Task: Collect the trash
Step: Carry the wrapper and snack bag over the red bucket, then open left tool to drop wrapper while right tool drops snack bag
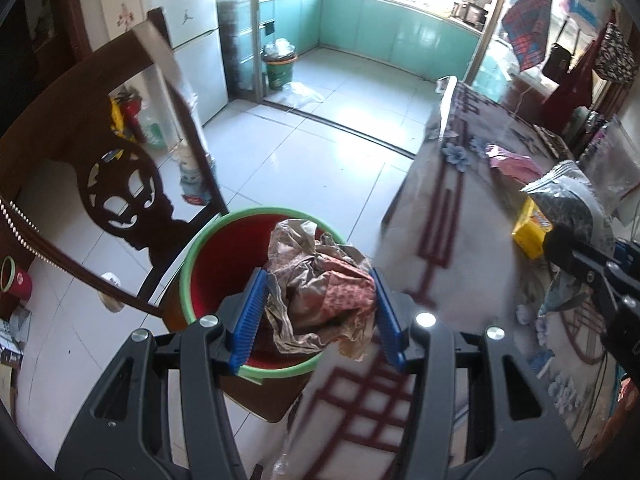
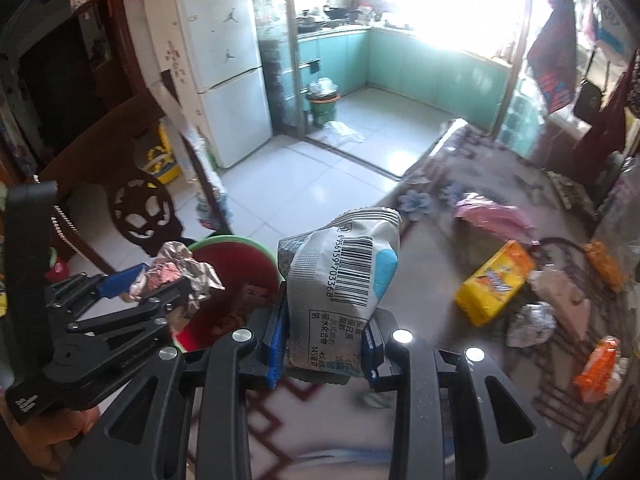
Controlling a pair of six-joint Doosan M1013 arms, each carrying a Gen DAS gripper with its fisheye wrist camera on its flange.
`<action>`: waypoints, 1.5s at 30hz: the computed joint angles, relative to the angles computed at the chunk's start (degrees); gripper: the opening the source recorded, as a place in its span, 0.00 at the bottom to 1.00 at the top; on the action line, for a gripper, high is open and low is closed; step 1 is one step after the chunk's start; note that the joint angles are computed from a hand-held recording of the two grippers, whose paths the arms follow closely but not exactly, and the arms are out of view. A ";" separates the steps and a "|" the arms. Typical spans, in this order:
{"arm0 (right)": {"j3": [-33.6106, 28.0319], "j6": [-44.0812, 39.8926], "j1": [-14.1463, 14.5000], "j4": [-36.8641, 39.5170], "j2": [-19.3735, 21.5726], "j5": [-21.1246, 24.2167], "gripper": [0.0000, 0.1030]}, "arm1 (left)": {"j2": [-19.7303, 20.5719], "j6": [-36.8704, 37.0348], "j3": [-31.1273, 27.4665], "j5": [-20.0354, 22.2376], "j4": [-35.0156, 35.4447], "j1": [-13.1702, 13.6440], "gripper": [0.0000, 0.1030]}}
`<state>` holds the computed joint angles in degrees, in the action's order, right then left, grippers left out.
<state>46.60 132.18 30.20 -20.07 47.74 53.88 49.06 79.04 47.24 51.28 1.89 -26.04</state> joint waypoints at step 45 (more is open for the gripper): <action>-28.07 -17.00 -1.43 21.98 16.73 10.41 0.32 | 14.83 -4.37 -21.34 22.34 -2.43 4.96 0.50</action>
<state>18.53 115.18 28.77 1.91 64.47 64.30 63.90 74.67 25.91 73.62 -0.54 -21.08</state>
